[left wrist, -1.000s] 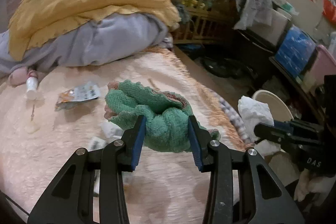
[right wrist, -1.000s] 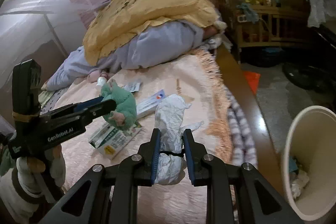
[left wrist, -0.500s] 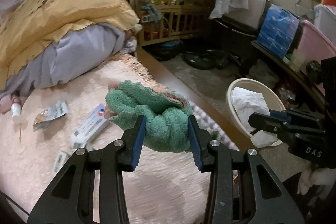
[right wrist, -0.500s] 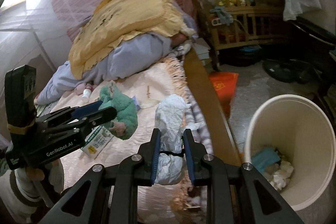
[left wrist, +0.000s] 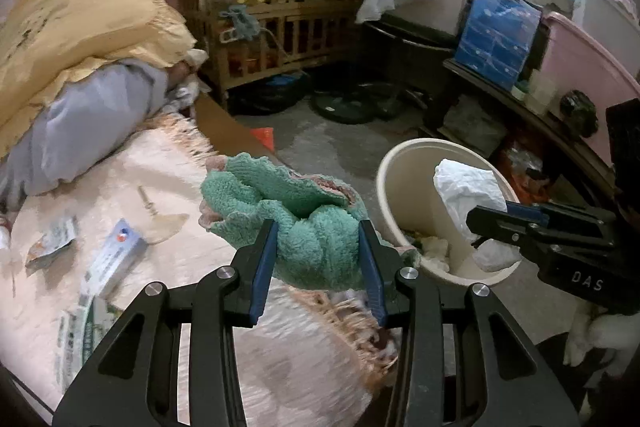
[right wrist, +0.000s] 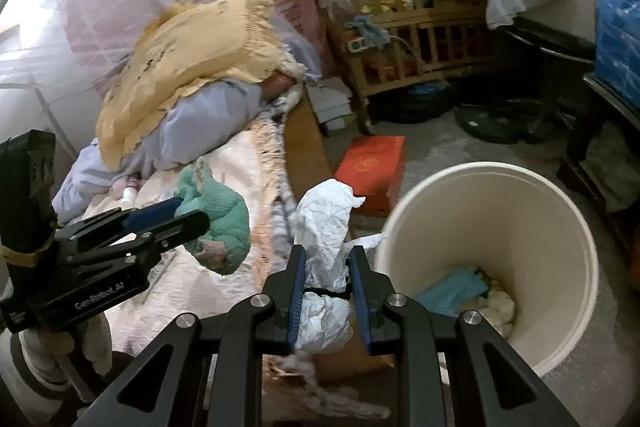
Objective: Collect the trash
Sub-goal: 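Carry the green towel and white tissue over the white bucket, then open the right gripper then the left to drop tissue and towel in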
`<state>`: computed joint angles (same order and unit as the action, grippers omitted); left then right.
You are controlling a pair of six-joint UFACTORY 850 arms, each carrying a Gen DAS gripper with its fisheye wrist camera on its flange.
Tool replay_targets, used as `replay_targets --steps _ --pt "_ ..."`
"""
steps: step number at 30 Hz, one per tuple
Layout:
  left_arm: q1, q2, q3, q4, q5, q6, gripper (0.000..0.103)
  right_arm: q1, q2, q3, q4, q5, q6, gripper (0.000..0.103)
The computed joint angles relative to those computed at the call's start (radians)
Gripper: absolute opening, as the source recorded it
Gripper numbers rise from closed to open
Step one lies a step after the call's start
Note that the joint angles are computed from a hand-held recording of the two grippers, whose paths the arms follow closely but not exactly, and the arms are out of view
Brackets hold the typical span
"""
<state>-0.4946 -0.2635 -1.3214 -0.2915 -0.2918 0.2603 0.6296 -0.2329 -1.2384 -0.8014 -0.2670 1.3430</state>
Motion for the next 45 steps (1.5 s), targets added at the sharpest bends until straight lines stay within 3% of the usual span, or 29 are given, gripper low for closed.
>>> replay_targets --steps 15,21,29,40,41,44,45 --pt "-0.069 -0.126 -0.139 -0.052 -0.063 0.043 0.038 -0.084 0.061 0.118 -0.146 0.000 0.244 0.021" --pt "-0.088 -0.169 -0.180 0.004 -0.080 -0.004 0.038 -0.110 0.066 0.152 -0.217 0.011 0.367 0.021" --pt "-0.102 -0.225 -0.233 0.002 -0.097 -0.008 0.038 -0.124 0.062 0.162 -0.200 0.023 0.370 0.021" --pt "-0.099 -0.285 -0.283 -0.129 -0.126 0.093 0.038 -0.139 0.046 0.165 -0.129 0.035 0.324 0.021" --pt "-0.098 -0.288 -0.286 -0.143 -0.131 0.104 0.039 -0.139 0.045 0.164 -0.127 0.030 0.323 0.022" --pt "-0.091 -0.299 -0.297 -0.205 -0.153 0.149 0.043 -0.139 0.039 0.157 -0.129 0.015 0.343 0.042" --pt "-0.088 -0.301 -0.298 -0.225 -0.157 0.162 0.046 -0.140 0.040 0.160 -0.138 0.012 0.362 0.042"
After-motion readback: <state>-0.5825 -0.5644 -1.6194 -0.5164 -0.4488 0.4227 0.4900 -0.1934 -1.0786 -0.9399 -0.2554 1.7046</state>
